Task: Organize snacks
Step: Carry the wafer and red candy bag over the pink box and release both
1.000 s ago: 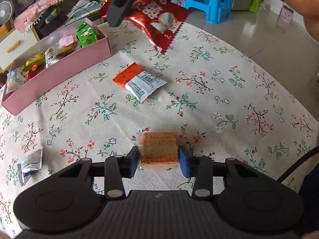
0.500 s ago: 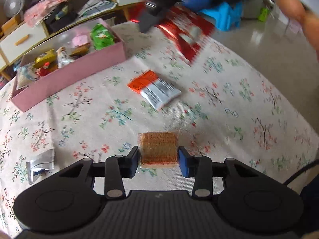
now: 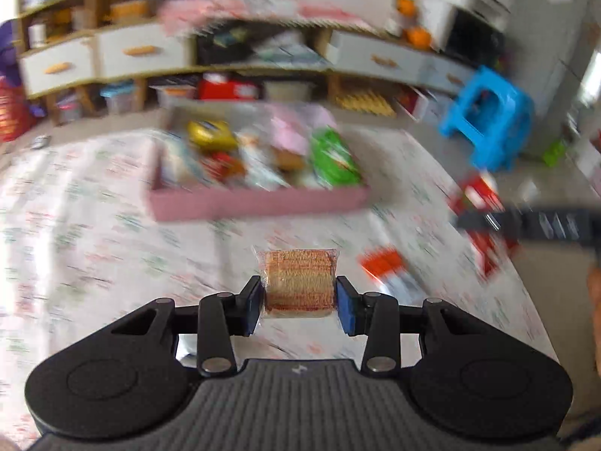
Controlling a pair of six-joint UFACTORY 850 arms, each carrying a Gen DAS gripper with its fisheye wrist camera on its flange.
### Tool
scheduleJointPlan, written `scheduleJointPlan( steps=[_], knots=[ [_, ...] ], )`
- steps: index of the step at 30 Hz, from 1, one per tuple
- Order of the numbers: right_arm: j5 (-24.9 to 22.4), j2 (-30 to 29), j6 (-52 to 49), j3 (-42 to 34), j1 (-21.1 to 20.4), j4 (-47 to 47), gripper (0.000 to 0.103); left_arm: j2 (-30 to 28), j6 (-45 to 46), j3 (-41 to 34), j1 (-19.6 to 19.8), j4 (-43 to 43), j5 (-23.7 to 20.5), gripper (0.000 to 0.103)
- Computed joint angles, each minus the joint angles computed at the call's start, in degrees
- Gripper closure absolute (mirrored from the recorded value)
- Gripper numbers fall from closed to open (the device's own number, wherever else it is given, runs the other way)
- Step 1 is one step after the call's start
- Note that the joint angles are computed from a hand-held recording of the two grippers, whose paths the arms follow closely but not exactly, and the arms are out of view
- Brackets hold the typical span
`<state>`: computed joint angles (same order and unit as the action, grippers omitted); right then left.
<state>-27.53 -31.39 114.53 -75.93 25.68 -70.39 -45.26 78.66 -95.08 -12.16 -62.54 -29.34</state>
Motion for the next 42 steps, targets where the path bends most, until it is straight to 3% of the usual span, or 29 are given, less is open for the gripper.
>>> scheduleJointPlan(
  steps=[4, 12, 23, 27, 36, 39, 42],
  knots=[
    [-0.56, -0.01, 0.14, 0.0, 0.03, 0.12, 0.072, 0.03, -2.88, -1.31, 1.11, -2.75, 6.94, 0.066],
    [-1.63, -0.45, -0.66, -0.52, -0.04, 1.22, 0.072, -0.96, -12.44, -3.36, 1.83, 0.36, 12.2, 0.066],
    [-3.23, -2.55, -6.22, -3.01, -0.31, 6.22, 0.072, -2.61, -19.44, -6.31, 2.71, 4.24, 10.79, 0.066],
    [-2.98, -3.91, -7.14, -4.9, -1.09, 7.7, 0.072, -4.16, -20.4, -9.06, 2.72, 4.19, 7.89, 0.066],
    [-2.46, -8.82, -10.3, -11.97, -3.22, 10.38, 0.072, -8.75, -9.43, -15.07, 1.22, -4.98, 3.95, 0.066],
    [-3.45, -10.96, -11.78, -15.08, -3.77, 12.14, 0.072, -11.16, -15.92, -18.05, -1.04, 5.12, 9.04, 0.066],
    [-3.28, -12.0, -11.76, -16.48, -4.47, 13.76, 0.071, -13.98, -22.12, -22.82, -1.43, 10.85, 8.33, 0.066]
  ],
)
